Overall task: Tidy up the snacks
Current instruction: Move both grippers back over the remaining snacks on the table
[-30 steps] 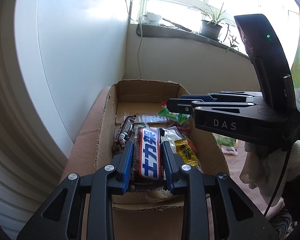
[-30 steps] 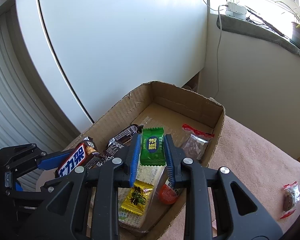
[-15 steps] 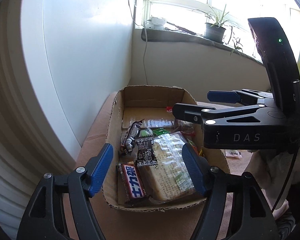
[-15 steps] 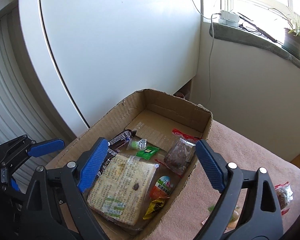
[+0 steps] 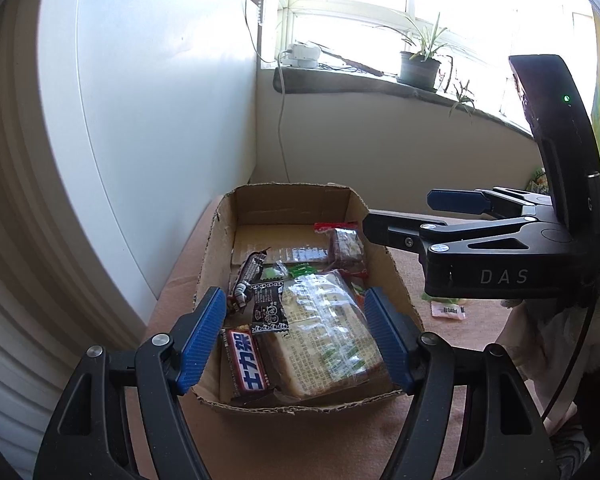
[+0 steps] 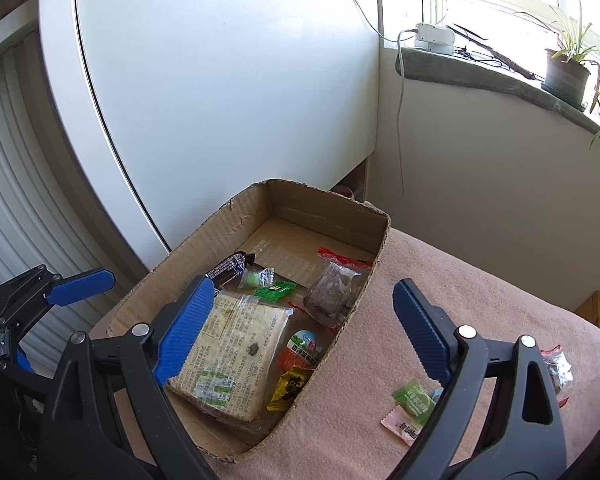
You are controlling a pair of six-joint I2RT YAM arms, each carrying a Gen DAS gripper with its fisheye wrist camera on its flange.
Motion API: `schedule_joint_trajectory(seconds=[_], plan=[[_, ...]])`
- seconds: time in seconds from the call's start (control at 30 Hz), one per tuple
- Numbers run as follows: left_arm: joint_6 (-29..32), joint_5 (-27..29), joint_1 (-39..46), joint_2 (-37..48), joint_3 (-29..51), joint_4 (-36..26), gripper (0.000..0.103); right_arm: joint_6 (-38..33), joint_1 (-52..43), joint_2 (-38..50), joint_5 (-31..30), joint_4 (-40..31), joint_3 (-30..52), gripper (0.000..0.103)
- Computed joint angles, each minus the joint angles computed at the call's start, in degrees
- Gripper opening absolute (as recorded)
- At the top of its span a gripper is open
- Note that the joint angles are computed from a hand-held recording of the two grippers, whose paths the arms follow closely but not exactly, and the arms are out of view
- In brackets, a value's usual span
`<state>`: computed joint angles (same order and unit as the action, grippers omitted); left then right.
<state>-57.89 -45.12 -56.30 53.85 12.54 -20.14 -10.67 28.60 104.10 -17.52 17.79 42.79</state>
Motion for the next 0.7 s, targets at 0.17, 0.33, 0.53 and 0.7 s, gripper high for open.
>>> schedule_joint_trajectory(seconds=[0.17,0.33,0.53,0.7], plan=[[-2.9,-2.0,-3.8,3.3,2.9,-1.7,0.072,-0.8,-2.6,-3.3,-1.3,0.1,-2.8,0.093],[-4.1,-2.8,-6.1,7.1,5.6,-1.6,0.072,-2.0,-6.0,-6.4,-3.0,-0.2,-5.4,0.093],[-5.9,-3.1,-8.4,11.8,8.2,-0.4,0.072,-4.9,-11.9,-9.3,-6.2,-1.2,-7.8,0.093],[-6.3,-2.7,-10.1,16.8,9.9,3.6,0.072,-8.5,-19.1,-10.2,-9.1,-1.1,-9.0,0.093]])
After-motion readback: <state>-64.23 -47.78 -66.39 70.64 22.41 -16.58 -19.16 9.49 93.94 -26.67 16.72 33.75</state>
